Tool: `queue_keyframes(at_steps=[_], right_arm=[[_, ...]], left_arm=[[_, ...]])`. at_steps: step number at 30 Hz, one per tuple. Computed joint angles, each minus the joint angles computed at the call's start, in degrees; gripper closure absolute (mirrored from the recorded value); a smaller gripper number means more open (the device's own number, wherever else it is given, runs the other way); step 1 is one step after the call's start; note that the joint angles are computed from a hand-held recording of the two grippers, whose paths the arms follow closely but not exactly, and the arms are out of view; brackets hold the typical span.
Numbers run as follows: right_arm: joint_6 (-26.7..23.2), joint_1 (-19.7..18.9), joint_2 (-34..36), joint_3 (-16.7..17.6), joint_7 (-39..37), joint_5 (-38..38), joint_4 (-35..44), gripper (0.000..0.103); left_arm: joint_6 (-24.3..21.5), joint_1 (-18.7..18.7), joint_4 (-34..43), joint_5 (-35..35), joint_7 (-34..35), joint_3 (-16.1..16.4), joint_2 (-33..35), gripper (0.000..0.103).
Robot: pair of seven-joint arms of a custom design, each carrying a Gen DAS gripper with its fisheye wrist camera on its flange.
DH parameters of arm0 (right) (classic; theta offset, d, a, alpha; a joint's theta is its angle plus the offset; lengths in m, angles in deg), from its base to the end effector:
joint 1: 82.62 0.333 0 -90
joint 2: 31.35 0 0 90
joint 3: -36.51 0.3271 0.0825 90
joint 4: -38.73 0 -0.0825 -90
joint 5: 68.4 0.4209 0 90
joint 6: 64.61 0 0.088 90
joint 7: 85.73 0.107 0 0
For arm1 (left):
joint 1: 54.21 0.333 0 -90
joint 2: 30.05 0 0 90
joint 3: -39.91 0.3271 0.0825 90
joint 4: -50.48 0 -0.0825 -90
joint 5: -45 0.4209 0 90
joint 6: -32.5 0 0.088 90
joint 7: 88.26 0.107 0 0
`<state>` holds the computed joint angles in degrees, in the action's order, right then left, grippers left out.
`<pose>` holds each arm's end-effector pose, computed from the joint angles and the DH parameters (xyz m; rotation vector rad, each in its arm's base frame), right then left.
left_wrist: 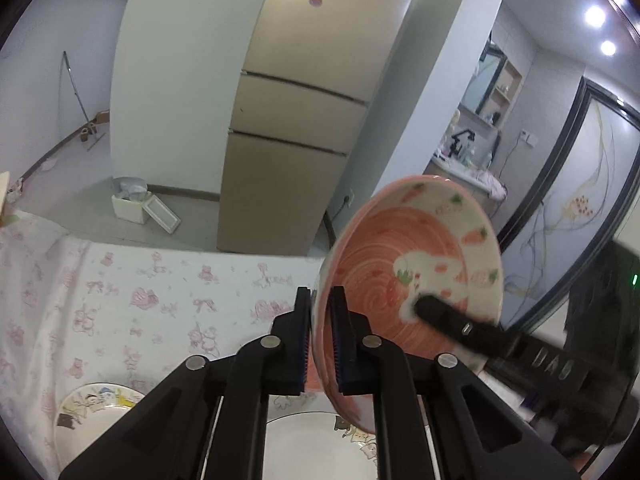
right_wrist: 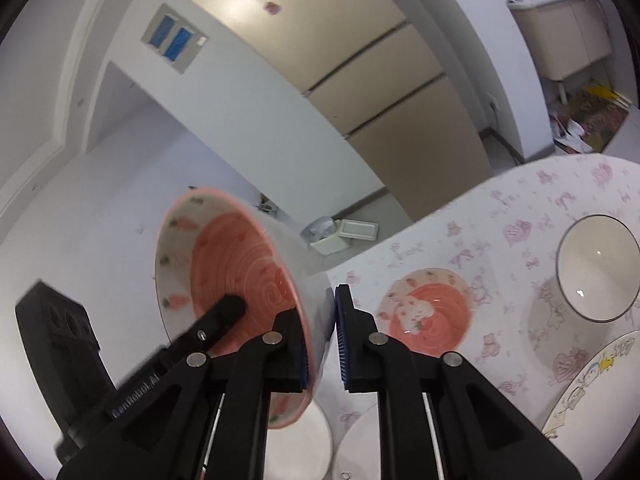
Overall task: Organize plates and bowls
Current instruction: 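Carry the pink bowl with the right tool onto the other pink bowl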
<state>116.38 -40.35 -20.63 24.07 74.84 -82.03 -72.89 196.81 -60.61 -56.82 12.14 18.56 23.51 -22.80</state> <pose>0.5718 0.3630 0.5029 -1.1288 1.7881 -0.0695 0.6364 -0.2251 0.5394 -1.6640 2.0107 -1.2626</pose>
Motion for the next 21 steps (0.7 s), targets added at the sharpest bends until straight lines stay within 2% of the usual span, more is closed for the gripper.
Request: queue_keyframes(at_steps=[2, 3, 6, 7, 8, 11, 13, 15, 18, 19, 21], right_arm=[[-1.5, 1.3, 0.8, -2.1, 1.7, -1.5, 0.6, 0.090], [-2.4, 0.1, 1.3, -0.9, 1.0, -1.0, 0.9, 0.090], [-2.2, -7.4, 2.9, 7.4, -5.6, 6.3, 1.4, 0.090], [-2.4, -8.5, 3.4, 8.8, -7.6, 8.4, 1.8, 0.090], [-2.9, -7.8, 3.8, 8.1, -7.8, 8.8, 2.1, 0.090], [-5.3, -2.2, 4.3, 1.6, -3.4, 4.6, 2.8, 0.090], [-6.5, -2.2, 4.7, 1.4, -2.0, 3.1, 3.1, 0.090], [-6.1, -6.0, 5.3, 5.4, -4.5, 6.1, 3.1, 0.090], [-5.4, -12.7, 6.7, 12.9, -12.1, 14.3, 3.3, 0.090], [-5.2, -13.9, 7.3, 14.3, -14.1, 16.5, 3.5, 0.090], [-5.4, -14.0, 8.1, 14.7, -16.4, 18.7, 4.2, 0.090]], left_arm=[[-0.2, 0.1, 0.9, 0.2, 0.4, -0.1, 1.8, 0.094], [-0.4, 0.2, 1.5, 1.0, -0.1, -0.1, 2.6, 0.094], [0.9, 0.6, 2.2, 2.8, -1.2, -0.6, 4.6, 0.094], [0.8, 1.2, 2.6, 3.0, -1.2, -1.0, 5.3, 0.094], [0.0, 2.0, 3.2, 2.3, -0.7, -1.8, 6.1, 0.094], [-2.0, 3.6, 5.1, 1.4, 0.3, -3.2, 8.6, 0.094], [-2.1, 3.6, 5.9, 2.5, -0.4, -3.4, 9.9, 0.094], [-2.1, 3.1, 6.6, 5.1, -2.3, -2.9, 11.1, 0.094], [-2.0, 3.1, 7.4, 8.3, -4.9, -2.9, 12.7, 0.094], [-2.2, 3.2, 7.6, 9.3, -5.5, -2.9, 13.2, 0.094], [-2.8, 3.6, 8.4, 10.7, -6.7, -3.2, 14.3, 0.094]])
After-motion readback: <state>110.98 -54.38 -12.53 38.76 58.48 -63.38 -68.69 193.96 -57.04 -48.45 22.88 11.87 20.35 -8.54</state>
